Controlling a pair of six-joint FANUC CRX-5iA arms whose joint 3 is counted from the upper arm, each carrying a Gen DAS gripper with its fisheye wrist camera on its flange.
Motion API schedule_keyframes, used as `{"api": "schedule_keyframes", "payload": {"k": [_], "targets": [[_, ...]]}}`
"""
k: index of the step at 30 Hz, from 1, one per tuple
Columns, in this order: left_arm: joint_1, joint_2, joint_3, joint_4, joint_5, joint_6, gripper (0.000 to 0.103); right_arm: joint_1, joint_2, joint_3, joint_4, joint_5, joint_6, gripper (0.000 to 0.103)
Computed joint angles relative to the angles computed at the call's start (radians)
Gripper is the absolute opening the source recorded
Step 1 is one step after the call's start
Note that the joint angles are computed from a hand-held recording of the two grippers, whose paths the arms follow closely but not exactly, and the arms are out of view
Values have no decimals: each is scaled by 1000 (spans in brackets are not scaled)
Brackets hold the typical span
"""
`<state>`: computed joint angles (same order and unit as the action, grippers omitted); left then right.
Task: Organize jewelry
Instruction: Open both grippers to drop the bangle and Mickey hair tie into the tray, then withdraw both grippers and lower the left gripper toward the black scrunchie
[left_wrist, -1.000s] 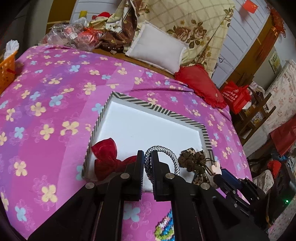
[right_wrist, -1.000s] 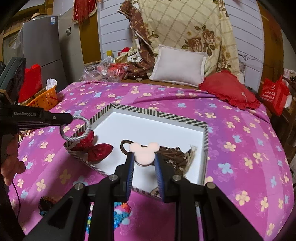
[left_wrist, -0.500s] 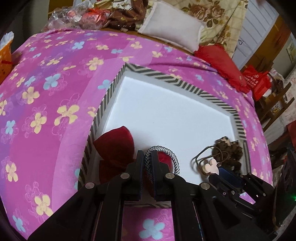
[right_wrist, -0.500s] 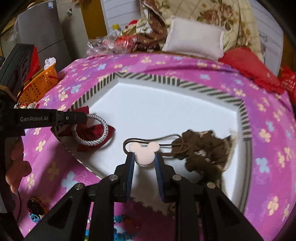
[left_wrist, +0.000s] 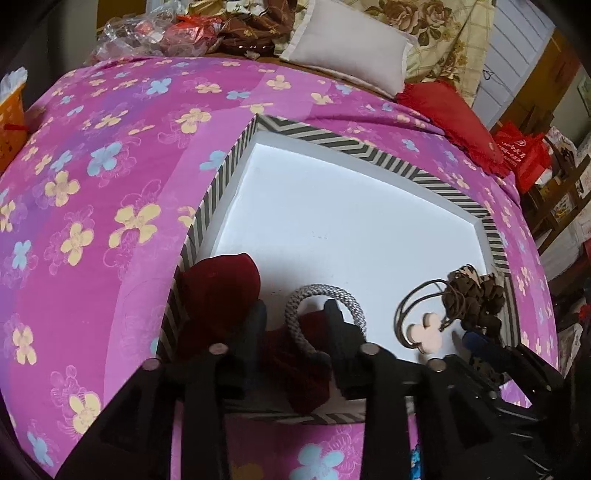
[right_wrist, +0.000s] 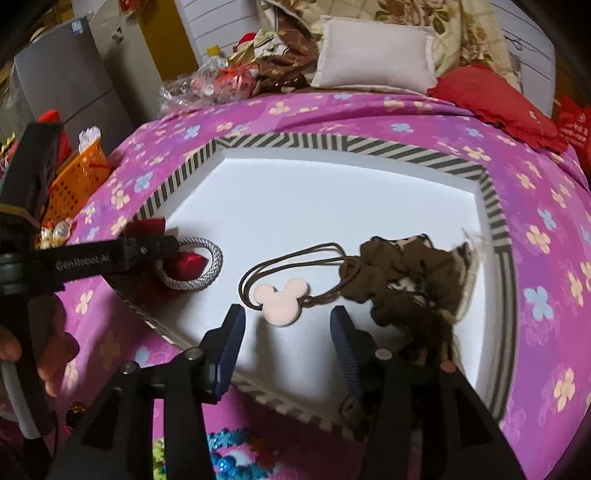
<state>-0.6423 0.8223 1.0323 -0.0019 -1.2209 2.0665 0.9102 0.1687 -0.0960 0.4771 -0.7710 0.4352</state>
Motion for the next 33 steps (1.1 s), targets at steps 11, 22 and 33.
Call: {"api": "schedule_keyframes", "payload": {"k": [11, 22, 33], "targets": [[-55, -132, -109, -170, 31, 58, 29, 103, -120, -145, 263, -33, -264, 74], [-131, -291, -287, -317, 67, 123, 29, 204, -159, -186, 295, -128, -354, 74], [-198, -405, -440, -422, 82, 203, 29, 277, -190, -217, 292, -203, -410, 77]]}}
